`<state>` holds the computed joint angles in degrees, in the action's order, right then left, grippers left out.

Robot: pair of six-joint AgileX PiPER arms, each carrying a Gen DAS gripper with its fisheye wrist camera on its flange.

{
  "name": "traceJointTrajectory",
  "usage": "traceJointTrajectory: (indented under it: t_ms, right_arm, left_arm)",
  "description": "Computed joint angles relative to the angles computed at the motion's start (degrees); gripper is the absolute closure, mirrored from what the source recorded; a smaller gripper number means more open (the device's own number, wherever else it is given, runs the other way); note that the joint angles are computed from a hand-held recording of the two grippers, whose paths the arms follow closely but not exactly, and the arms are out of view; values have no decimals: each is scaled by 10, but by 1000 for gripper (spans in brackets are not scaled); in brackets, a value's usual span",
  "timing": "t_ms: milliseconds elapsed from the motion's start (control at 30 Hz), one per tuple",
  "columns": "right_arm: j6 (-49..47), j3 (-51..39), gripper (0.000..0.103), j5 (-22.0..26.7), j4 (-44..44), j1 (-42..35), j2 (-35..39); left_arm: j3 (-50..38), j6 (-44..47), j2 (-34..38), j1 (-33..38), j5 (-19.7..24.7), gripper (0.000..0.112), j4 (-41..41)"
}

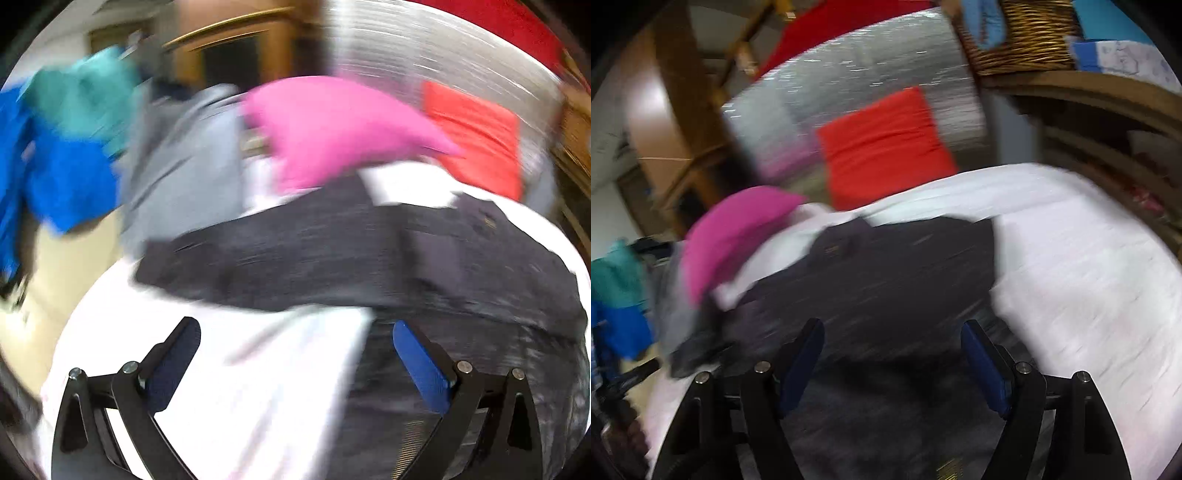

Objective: Fold large clothes

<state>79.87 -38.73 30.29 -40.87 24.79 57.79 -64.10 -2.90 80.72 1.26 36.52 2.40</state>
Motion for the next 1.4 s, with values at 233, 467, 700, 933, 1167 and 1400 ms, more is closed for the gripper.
traceJointTrajectory:
  t_ms: [233,467,700,933,1167,1400]
  right_arm:
    - [278,16,24,-8,-171,201,84]
    - [308,31,24,-61,-193,153,117]
    - [297,53,24,-51,-182,129,84]
    - [333,52,24,-38,-204,141,81]
    - [352,68,24,50,-217,199,13]
    - [340,119,24,128,-207,230,-106]
  left_arm:
    - [-132,117,177,248,59,9,-190]
    - [-332,53,366,296,110,22,-220]
    - [-430,35,469,282,112,54,-234]
    - [-435,71,451,256,111,104,-228]
    - [-443,112,340,208,151,106,-231]
    - [-550,44,263,47,237,106,-129]
